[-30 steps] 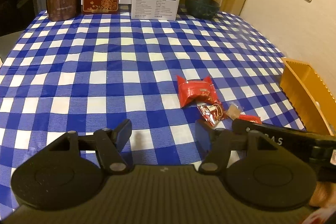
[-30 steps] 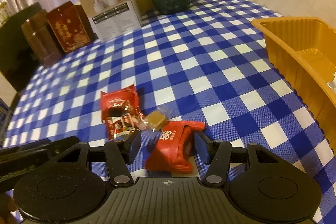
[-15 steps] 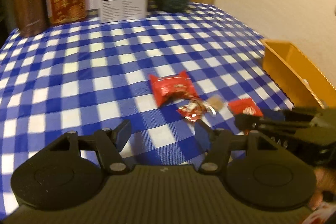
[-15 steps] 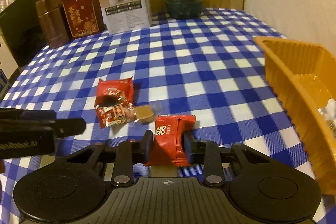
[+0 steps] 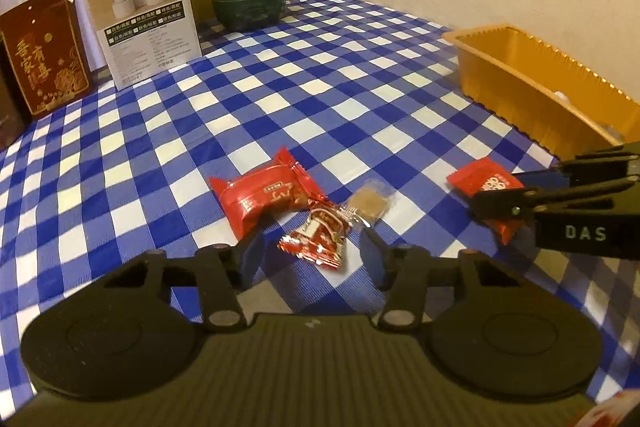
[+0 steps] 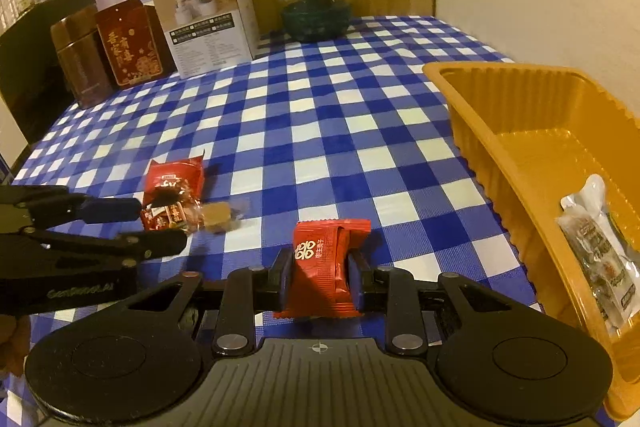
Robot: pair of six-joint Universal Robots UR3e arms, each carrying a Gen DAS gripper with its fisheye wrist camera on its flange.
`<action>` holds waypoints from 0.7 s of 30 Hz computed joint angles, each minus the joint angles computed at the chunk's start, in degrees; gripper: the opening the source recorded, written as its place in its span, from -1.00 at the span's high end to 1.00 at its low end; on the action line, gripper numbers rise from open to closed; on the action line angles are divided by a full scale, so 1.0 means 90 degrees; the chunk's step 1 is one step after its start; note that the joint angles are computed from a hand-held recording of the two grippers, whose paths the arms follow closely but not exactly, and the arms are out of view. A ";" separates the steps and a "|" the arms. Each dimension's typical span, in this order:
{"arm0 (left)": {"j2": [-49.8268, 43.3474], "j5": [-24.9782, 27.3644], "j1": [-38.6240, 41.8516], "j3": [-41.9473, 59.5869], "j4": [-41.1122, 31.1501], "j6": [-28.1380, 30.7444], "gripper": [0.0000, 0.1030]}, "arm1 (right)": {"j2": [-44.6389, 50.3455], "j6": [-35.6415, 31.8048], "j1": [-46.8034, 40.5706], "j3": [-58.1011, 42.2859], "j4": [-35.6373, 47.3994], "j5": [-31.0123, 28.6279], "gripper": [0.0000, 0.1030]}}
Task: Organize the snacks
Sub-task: 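Grasp the red candy with the right tool while the left tool grasps the brown-wrapped candy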
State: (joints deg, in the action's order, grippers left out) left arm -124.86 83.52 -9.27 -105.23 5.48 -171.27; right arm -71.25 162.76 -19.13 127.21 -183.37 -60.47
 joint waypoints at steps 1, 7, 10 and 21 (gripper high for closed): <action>-0.0034 -0.0017 0.0007 0.0039 -0.0015 0.0037 0.08 | 0.0005 0.0008 -0.0008 -0.0003 0.0008 0.0024 0.43; -0.0212 -0.0069 -0.0007 0.0254 -0.0100 0.0166 0.25 | 0.0017 0.0070 -0.0027 0.0003 0.0036 0.0080 0.43; -0.0229 -0.0111 -0.0023 0.0285 -0.0130 0.0153 0.42 | 0.0014 0.0111 -0.0012 0.0014 0.0030 0.0071 0.43; 0.0184 0.0285 -0.0292 0.0064 -0.0572 -0.0579 0.47 | -0.0237 0.0042 -0.0103 0.0120 0.0270 0.0198 0.43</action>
State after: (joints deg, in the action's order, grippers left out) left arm -123.20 86.09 -11.90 -104.66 0.33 -176.48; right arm -73.38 163.14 -20.06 128.29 -180.95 -58.68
